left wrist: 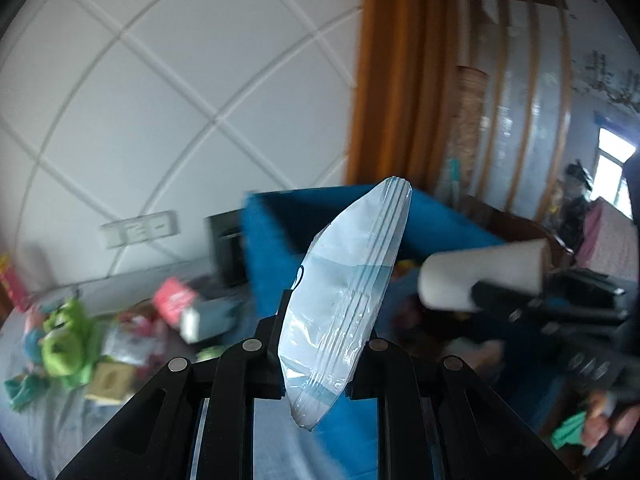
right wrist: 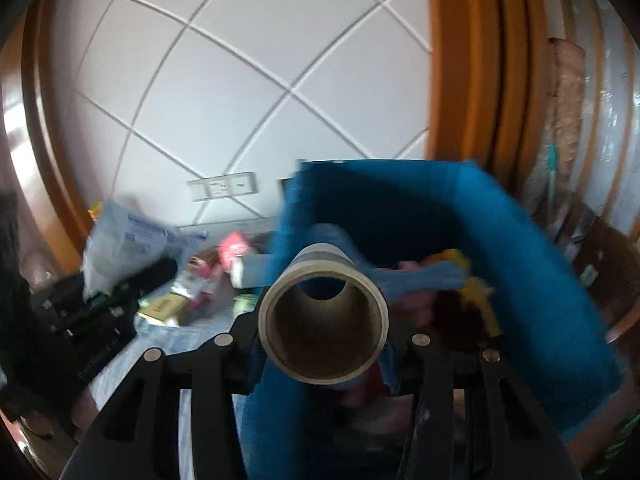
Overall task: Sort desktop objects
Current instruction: 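Carry the plastic bag and paper roll into the blue crate and release both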
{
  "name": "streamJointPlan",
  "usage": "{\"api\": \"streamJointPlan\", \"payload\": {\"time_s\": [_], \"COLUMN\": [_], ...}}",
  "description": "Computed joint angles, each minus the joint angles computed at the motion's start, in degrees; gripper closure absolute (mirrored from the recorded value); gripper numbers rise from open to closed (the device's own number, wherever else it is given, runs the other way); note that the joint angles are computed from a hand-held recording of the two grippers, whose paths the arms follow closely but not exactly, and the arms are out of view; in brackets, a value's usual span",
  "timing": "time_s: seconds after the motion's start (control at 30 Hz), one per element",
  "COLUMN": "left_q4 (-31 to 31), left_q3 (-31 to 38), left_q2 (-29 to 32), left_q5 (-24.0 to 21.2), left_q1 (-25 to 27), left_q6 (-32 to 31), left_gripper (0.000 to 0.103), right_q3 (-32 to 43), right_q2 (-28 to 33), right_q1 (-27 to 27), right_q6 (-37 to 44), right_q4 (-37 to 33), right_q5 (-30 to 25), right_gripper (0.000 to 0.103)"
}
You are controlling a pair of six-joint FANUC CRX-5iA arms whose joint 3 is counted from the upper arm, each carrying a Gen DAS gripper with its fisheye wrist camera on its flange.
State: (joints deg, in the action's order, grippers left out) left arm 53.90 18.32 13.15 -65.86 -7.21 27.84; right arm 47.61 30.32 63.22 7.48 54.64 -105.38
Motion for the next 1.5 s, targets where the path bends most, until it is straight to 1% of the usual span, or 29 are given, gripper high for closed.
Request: {"api": "streamJointPlan", "payload": {"time_s": [0.07,0.17,0.33,0.47,0.5,0.6,0.7,0.77,0.8,0.87,0.97,1.0,1.07,1.13,1.27,1.4,1.5], "left_q4": [-2.2,-7.3,-19.0,-24.5,-24.9,-26.0,-26.7,-26.9,-27.0,-26.7,-26.7,-26.6,-26.6,-26.3,-25.8,-25.7,-25.4], "left_q3": [0.1,2.0,6.3,5.2,5.1,4.3,5.1,4.7,4.6,4.3,3.3,3.2,3.1,3.4,5.0,5.9,6.5], "left_q2": [-0.9,-0.9,0.7,-0.4,-0.6,-1.2,-0.7,-0.8,-0.9,-1.0,-1.9,-2.0,-2.2,-1.9,-0.6,0.1,0.7], "left_q5": [-0.1,-1.3,-6.0,-6.2,-5.6,-3.4,-4.0,-3.2,-2.9,-2.9,-1.8,-1.8,-1.8,-2.2,-4.0,-5.1,-6.0], "left_q1": [-2.8,-6.9,-12.9,-15.2,-15.4,-15.6,-15.4,-15.3,-15.3,-15.4,-15.5,-15.5,-15.4,-15.2,-14.6,-14.2,-13.9], "left_q6": [2.3,8.5,16.5,19.0,19.5,20.4,21.2,21.0,20.9,20.5,20.4,20.5,20.6,21.0,23.0,24.8,25.9], "left_gripper": [0.085,0.085,0.085,0.085,0.085,0.083,0.081,0.076,0.071,0.057,0.049,0.046,0.038,0.033,0.025,0.022,0.020], "right_q3": [-10.2,-22.2,-35.1,-41.2,-42.5,-45.0,-46.5,-46.7,-45.9,-44.8,-45.4,-45.4,-45.1,-44.7,-44.4,-45.0,-45.9], "right_q2": [-7.3,-16.2,-26.3,-31.0,-32.0,-33.7,-34.2,-34.1,-33.4,-32.4,-33.0,-33.1,-32.9,-32.6,-31.9,-32.3,-33.0], "right_q1": [1.0,2.2,2.5,2.0,1.9,1.6,1.2,1.2,1.1,0.8,0.9,0.9,0.6,0.4,0.5,0.7,0.9], "right_q6": [-2.6,-6.6,-9.9,-9.8,-9.8,-10.0,-10.6,-11.2,-11.0,-10.5,-11.2,-11.2,-10.9,-10.7,-11.8,-13.6,-14.0], "right_q4": [-2.0,-5.9,-12.9,-15.1,-15.4,-15.2,-15.0,-14.3,-14.4,-14.5,-14.5,-14.7,-15.1,-15.4,-14.9,-14.3,-13.9], "right_q5": [-0.6,-0.2,1.6,4.8,5.5,7.3,8.6,9.2,8.6,7.6,8.2,8.4,8.4,8.1,6.8,6.9,8.2], "right_gripper": [0.058,0.058,0.058,0.058,0.058,0.058,0.058,0.058,0.058,0.058,0.058,0.058,0.058,0.058,0.058,0.058,0.058]}}
